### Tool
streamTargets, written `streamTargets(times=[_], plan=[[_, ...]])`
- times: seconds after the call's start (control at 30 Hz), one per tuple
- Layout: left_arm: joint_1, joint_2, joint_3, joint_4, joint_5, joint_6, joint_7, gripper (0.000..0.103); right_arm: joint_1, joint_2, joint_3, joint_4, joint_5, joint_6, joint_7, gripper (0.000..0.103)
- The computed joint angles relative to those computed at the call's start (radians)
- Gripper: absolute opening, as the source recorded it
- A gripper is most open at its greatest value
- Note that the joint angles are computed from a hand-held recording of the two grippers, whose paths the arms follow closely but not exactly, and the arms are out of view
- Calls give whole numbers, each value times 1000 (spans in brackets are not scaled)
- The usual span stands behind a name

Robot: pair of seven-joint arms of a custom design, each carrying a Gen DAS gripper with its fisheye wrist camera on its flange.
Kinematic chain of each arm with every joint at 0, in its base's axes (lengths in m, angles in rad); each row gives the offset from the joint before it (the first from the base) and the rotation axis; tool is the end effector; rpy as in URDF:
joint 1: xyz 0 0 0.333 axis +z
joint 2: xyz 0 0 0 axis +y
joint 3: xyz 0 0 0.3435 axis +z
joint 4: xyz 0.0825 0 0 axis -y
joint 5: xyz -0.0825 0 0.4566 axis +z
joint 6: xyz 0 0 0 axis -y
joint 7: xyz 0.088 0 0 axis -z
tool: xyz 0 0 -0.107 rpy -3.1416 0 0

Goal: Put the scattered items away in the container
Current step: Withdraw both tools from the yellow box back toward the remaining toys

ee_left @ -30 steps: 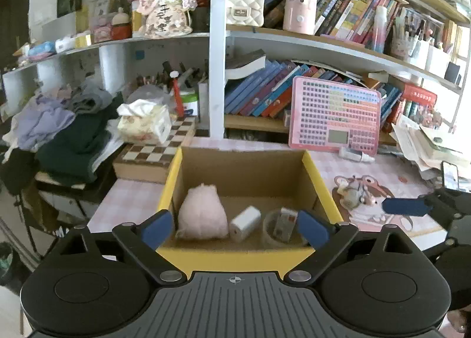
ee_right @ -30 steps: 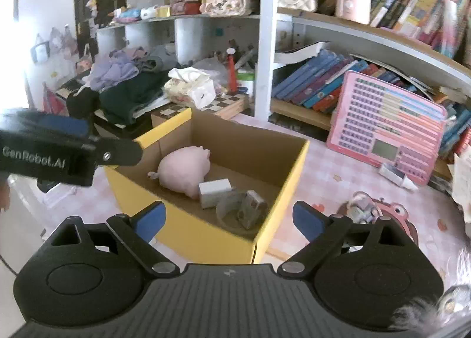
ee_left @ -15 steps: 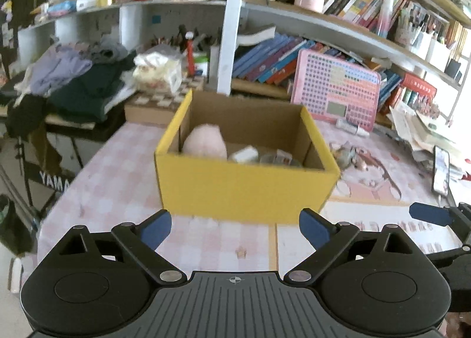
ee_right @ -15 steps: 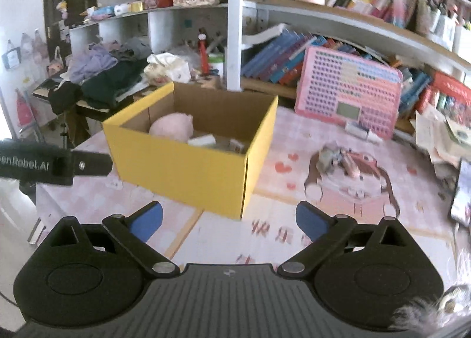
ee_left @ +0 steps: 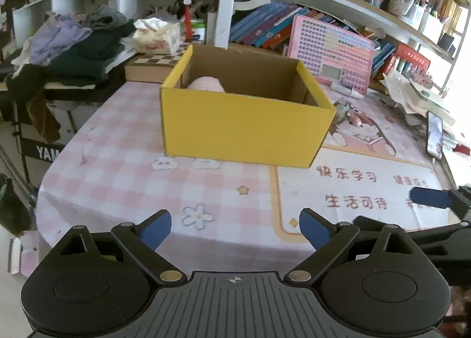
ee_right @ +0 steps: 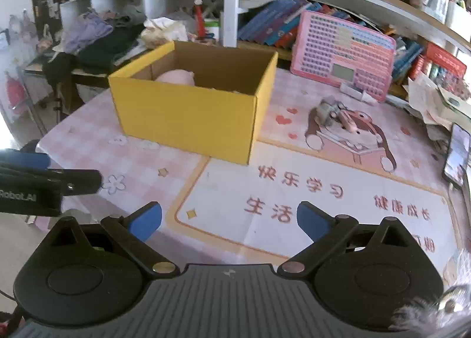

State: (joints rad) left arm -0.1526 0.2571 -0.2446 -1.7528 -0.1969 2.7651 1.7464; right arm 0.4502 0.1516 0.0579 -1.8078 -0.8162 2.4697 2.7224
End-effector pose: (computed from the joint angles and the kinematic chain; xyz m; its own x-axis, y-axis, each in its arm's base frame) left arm 0.7023 -0.2674 0.5111 -0.4177 -0.9008 0.1184 -0.6842 0.2261 -0.6933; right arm 0.6257 0.3480 0.5126 -0.1351 -0.9904 0.0295 -0.6917 0.0730 -0.7185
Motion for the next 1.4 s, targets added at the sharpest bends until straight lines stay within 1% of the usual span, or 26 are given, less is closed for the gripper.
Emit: streamTargets(times=[0.1, 0.2, 0.27, 0.47, 0.6, 0.67, 0.73, 0.93, 1.03, 1.13, 1.33, 1.4], plan=[[8, -7, -8, -14, -5, -6, 37, 95, 5, -6, 4, -2, 8, -30, 8, 99], [29, -13, -36, -24, -70, -21, 120, 95, 8, -7, 10, 4, 16, -62, -8, 99], [29, -15, -40, -26, -96, -31, 154, 95, 12, -8, 12, 6, 12, -83, -12, 100], [11, -9, -21, -18, -86, -58, 155, 96, 4, -14, 17, -6, 57, -93, -15, 100], [6, 4, -18, -2, -81, -116, 159, 96, 2, -16, 18, -11, 76, -99, -25, 100], [-2, 15, -13, 11, -68, -136, 145, 96, 0, -13, 19, -11, 94, -109, -36, 100], [-8, 26, -10, 24, -56, -146, 133, 96, -8, -18, 17, -23, 120, -98, -43, 100], [-23, 90, -19, 108, -44, -236, 121, 96, -26, -35, 12, -53, 159, -116, -63, 100], [-38, 126, -30, 155, -32, -255, 127, 96, -44, -56, 8, -84, 169, -114, -53, 100], [-51, 164, -49, 203, -30, -275, 168, 96, -64, -76, 4, -115, 170, -118, -25, 100], [-79, 232, -92, 287, -43, -249, 296, 96, -116, -125, -6, -180, 107, -110, 82, 100], [-100, 264, -92, 331, -34, -245, 309, 96, -138, -137, -9, -198, 82, -92, 103, 100]])
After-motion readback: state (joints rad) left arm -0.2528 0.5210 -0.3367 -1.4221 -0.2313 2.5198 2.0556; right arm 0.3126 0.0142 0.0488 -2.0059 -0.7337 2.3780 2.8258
